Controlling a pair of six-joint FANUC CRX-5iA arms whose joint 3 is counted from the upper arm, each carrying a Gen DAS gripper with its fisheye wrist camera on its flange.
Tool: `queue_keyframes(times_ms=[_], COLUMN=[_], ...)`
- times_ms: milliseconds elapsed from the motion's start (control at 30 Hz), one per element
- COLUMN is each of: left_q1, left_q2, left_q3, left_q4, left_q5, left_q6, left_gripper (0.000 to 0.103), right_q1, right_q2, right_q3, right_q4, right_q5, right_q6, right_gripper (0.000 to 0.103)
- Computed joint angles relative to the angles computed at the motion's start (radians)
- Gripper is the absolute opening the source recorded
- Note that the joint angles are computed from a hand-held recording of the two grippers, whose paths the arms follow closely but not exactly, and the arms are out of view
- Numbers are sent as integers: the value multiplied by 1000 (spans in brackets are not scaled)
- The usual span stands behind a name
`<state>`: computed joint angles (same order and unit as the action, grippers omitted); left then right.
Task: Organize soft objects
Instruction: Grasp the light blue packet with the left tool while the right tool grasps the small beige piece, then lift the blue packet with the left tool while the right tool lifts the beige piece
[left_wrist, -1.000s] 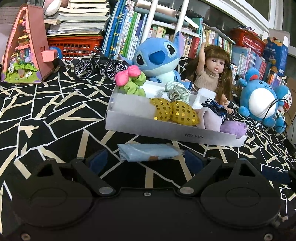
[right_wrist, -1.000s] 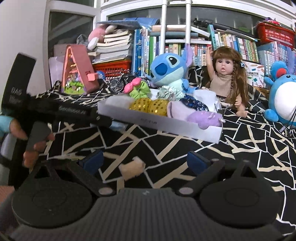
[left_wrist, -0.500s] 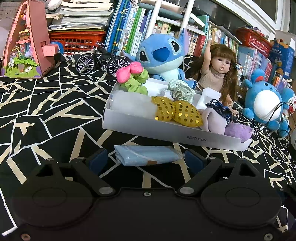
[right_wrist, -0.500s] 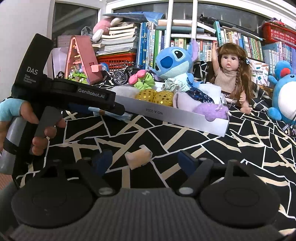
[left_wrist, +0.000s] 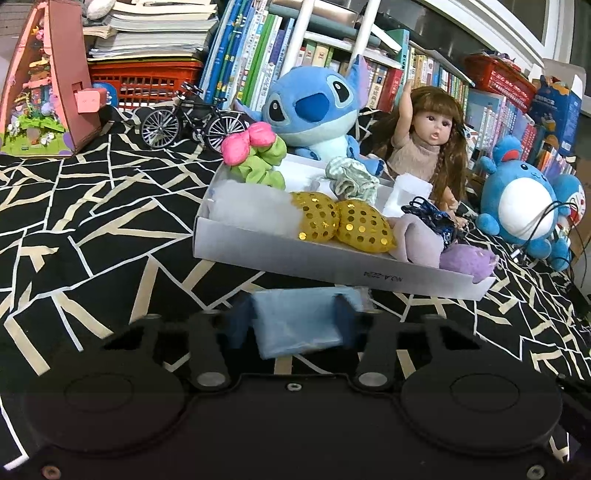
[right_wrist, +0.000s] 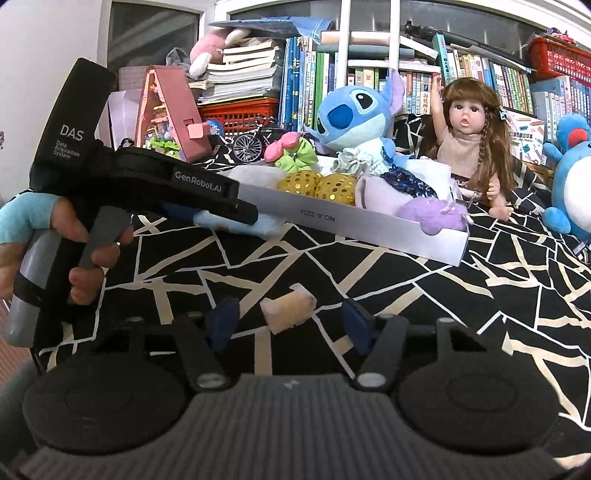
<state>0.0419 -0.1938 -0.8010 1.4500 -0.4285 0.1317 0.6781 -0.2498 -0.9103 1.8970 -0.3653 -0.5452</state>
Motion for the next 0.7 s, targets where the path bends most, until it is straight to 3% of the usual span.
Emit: queue_keyframes(times_ms=[67,300,700], left_q1=[8,-10,15], left_q2=[-2,-32,-56], left_q3=[-1,-22,-34], left_q4=[-2,92,55], left_q5=[-14,-12,-36], left_q6=[3,-124,-109], left_gripper=[30,23,21], right_q1=[2,26,52], right_q2=[3,9,5], right_q3=[3,9,9], right_q4=[-7,-58,-74], right_q5=[2,-22,-80], right_q6=[1,9,-3], right_gripper=[59,34,31])
